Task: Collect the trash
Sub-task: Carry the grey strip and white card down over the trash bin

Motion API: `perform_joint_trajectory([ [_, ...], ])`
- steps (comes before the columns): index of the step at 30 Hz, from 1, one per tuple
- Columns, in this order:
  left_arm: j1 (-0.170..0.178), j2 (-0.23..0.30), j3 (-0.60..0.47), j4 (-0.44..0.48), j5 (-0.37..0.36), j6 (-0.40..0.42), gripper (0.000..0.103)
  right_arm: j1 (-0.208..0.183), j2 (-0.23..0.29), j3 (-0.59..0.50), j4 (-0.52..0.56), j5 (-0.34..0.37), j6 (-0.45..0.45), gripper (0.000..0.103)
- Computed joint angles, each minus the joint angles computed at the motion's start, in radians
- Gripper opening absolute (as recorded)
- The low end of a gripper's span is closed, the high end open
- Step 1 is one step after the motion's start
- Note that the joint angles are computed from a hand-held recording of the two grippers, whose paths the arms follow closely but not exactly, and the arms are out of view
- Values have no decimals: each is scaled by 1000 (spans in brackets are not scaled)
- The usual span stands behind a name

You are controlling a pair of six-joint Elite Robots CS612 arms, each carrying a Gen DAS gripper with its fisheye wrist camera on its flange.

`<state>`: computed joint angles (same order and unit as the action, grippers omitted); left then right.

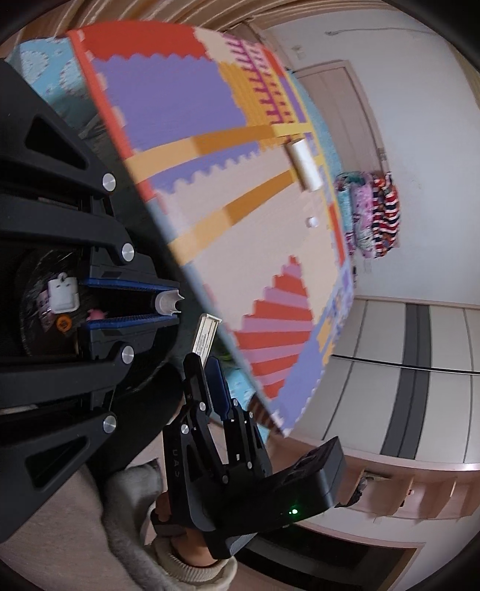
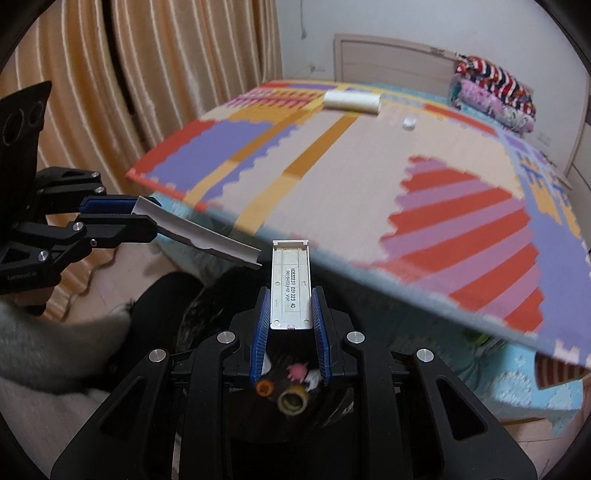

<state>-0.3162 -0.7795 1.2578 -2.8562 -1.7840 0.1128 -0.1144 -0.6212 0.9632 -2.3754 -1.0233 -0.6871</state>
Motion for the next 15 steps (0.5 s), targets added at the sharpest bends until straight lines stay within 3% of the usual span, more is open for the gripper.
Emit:
perform_joint_trajectory([
  [6, -6, 30, -14, 112, 9, 12, 12, 8, 24, -19, 101, -47, -32, 23],
  [15, -7, 93, -70, 228, 23, -8, 12, 26, 104, -112, 232, -140, -17, 23],
])
